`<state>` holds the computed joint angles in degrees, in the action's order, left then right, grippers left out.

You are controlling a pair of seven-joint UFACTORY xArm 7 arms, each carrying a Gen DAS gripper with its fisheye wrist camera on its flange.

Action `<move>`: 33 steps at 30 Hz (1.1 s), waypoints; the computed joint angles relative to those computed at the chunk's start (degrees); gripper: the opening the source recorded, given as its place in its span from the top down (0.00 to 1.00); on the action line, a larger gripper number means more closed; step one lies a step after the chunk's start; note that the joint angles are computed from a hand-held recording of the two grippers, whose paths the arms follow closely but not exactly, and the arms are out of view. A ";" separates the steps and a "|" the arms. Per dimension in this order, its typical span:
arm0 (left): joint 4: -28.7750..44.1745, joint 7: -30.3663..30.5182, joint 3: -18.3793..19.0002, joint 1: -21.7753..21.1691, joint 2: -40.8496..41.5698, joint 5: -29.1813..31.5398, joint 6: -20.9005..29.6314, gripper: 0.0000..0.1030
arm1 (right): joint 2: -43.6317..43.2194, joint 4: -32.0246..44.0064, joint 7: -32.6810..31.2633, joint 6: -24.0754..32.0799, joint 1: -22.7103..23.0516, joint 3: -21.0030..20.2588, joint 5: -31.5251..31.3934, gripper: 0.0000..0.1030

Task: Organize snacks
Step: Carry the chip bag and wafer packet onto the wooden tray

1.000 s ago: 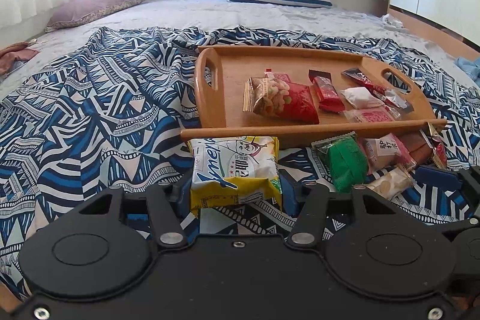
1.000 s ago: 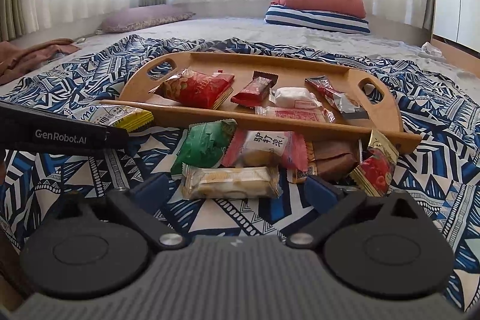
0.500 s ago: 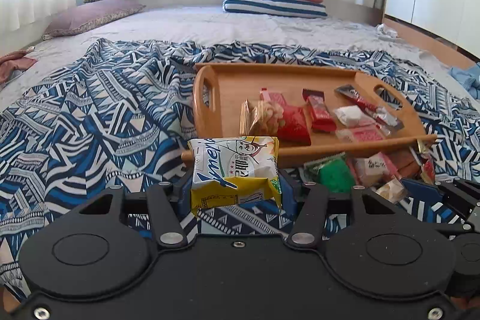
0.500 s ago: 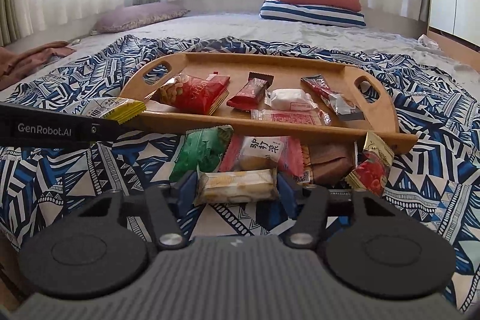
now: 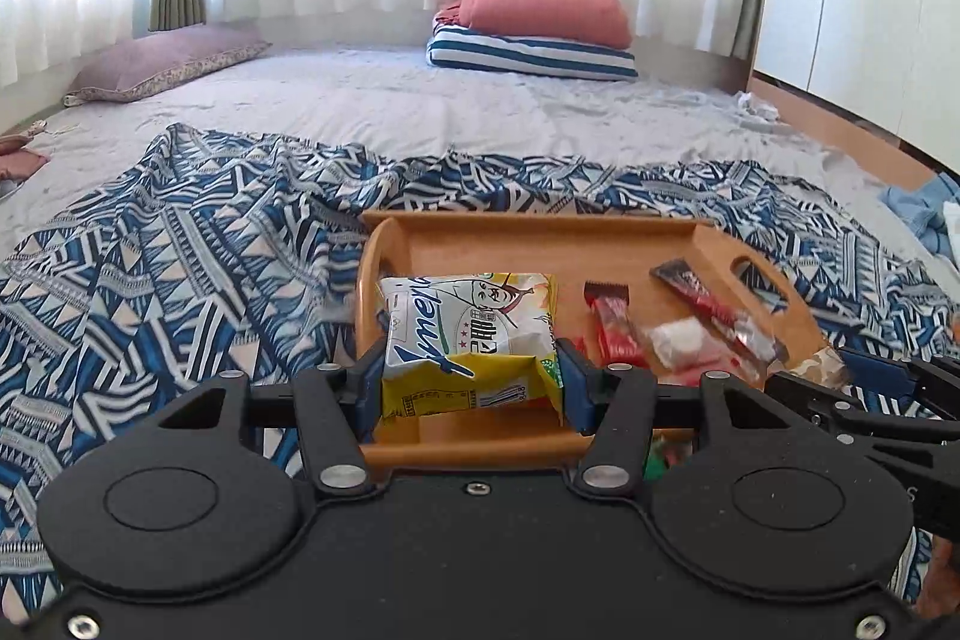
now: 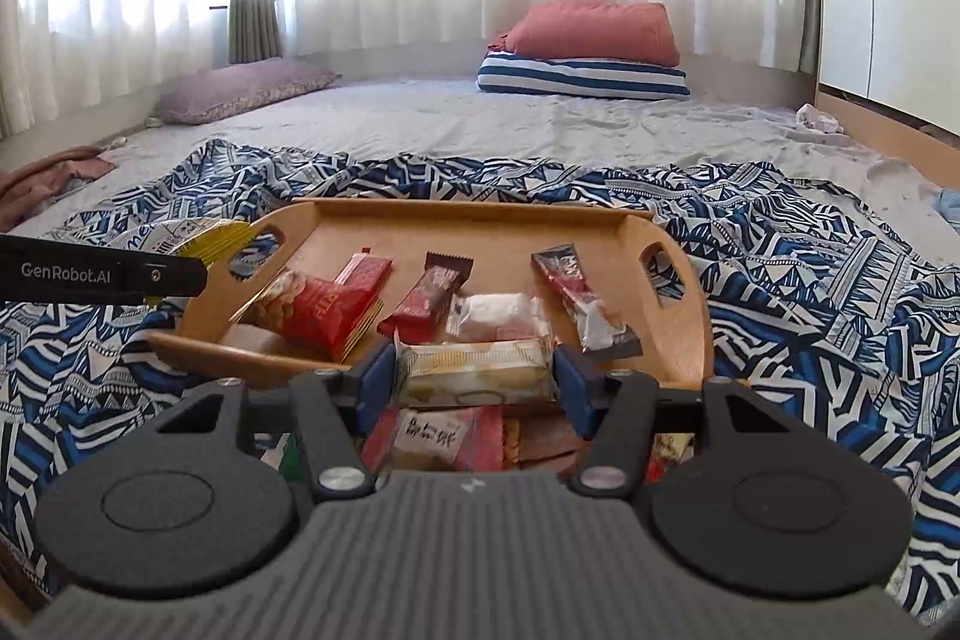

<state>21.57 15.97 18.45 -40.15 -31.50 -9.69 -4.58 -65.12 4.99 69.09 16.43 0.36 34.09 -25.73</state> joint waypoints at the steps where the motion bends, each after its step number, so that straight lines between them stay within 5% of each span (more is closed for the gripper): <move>1: 1.20 -0.16 0.61 -0.80 1.14 -0.24 -0.10 0.48 | 0.48 0.08 -0.34 -1.60 -1.56 -0.46 -0.50 0.41; 10: 13.57 0.64 6.37 -8.15 15.10 -6.38 0.76 0.48 | 10.62 2.52 -6.15 -17.69 -17.44 -0.80 1.11 0.41; 15: 19.25 2.08 5.38 -8.36 22.65 -11.23 2.42 0.48 | 18.26 5.84 -8.45 -23.67 -26.97 4.65 4.06 0.41; 21: 21.90 -6.84 -5.79 3.85 28.91 -3.80 2.02 0.48 | 27.69 10.82 -13.29 -27.97 -35.88 11.26 6.97 0.41; 29: 23.24 -16.02 -10.99 10.41 32.36 7.78 1.28 0.48 | 33.76 15.23 -19.26 -29.53 -46.58 21.97 11.44 0.41; 33: 23.20 -13.75 -14.81 13.61 32.93 5.11 0.94 0.48 | 35.56 15.39 -21.16 -29.94 -48.09 23.72 14.46 0.40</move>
<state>44.76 2.22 3.65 -26.54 1.43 -4.58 -3.64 -29.56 20.38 47.92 -13.51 -47.73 57.81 -11.27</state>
